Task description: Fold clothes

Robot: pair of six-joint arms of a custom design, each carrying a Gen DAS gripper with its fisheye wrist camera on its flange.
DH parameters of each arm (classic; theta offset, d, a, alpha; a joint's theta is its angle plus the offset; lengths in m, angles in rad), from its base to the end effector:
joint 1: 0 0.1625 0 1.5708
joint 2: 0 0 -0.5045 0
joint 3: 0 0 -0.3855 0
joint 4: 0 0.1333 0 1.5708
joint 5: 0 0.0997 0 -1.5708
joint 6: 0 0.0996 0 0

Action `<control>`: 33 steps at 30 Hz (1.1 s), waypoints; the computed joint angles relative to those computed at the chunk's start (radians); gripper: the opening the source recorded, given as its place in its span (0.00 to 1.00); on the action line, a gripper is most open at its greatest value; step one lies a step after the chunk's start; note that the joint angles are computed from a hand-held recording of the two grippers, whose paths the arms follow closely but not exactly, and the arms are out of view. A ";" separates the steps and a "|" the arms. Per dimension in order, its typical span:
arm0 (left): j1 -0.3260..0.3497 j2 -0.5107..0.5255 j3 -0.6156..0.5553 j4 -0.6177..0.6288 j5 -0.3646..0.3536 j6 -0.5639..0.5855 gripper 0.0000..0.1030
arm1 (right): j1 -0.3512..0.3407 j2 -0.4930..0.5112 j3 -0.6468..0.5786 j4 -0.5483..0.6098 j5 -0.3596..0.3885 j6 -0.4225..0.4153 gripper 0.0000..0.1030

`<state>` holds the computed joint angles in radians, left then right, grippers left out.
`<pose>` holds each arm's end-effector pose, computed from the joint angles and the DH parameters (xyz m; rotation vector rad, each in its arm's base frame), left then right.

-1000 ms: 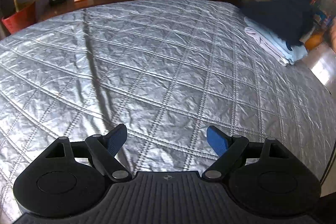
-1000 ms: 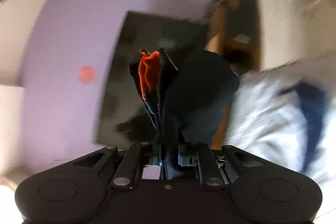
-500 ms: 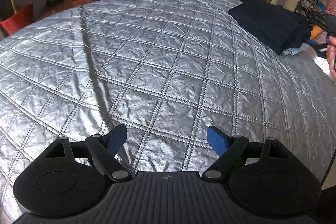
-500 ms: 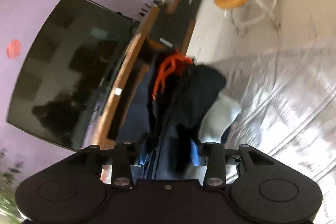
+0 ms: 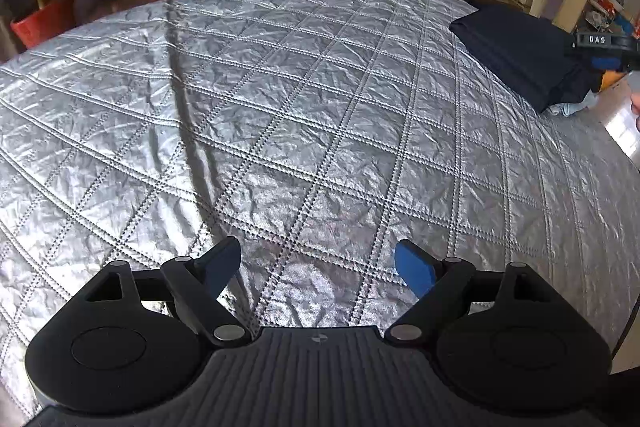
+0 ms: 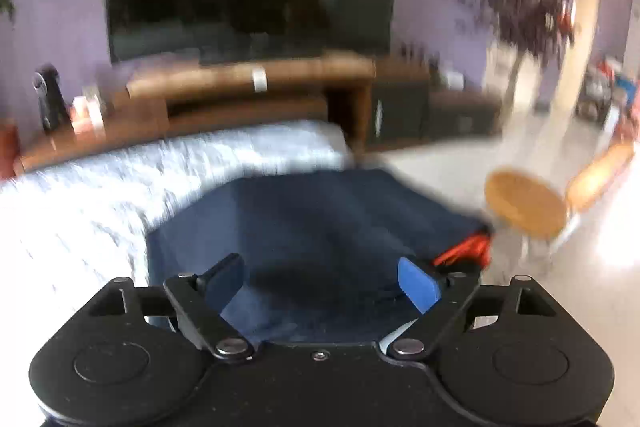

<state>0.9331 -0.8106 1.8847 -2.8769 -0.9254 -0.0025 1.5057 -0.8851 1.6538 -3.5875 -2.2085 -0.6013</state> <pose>-0.2297 -0.6346 0.1347 0.7008 2.4495 -0.5494 0.0280 -0.7074 0.3541 0.0689 -1.9825 1.1047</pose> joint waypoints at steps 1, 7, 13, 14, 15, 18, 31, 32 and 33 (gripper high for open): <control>0.000 -0.002 -0.001 0.006 -0.001 -0.006 0.86 | -0.001 -0.005 -0.001 0.026 -0.012 0.023 0.80; -0.001 -0.017 -0.007 0.036 -0.006 -0.057 0.87 | 0.044 -0.029 0.080 -0.012 -0.091 0.022 0.82; 0.000 -0.042 -0.004 0.045 -0.010 -0.114 0.88 | 0.145 -0.058 0.213 0.061 -0.061 0.101 0.94; 0.000 -0.047 -0.004 0.054 -0.011 -0.128 0.89 | 0.159 -0.054 0.235 0.070 -0.049 0.138 0.98; 0.001 -0.052 -0.004 0.061 -0.010 -0.138 0.90 | 0.172 -0.050 0.256 0.079 -0.035 0.179 0.99; 0.002 -0.069 -0.004 0.090 -0.004 -0.161 0.93 | 0.208 -0.021 0.311 0.086 -0.006 0.289 0.99; -0.015 -0.108 -0.013 0.220 0.009 -0.181 0.94 | 0.280 0.080 0.367 0.001 -0.097 0.348 0.99; -0.022 -0.108 -0.008 0.214 0.008 -0.164 0.94 | 0.284 0.070 0.370 0.023 -0.115 0.387 0.99; -0.029 -0.110 -0.003 0.209 0.001 -0.149 0.94 | 0.288 0.060 0.373 0.050 -0.135 0.429 0.99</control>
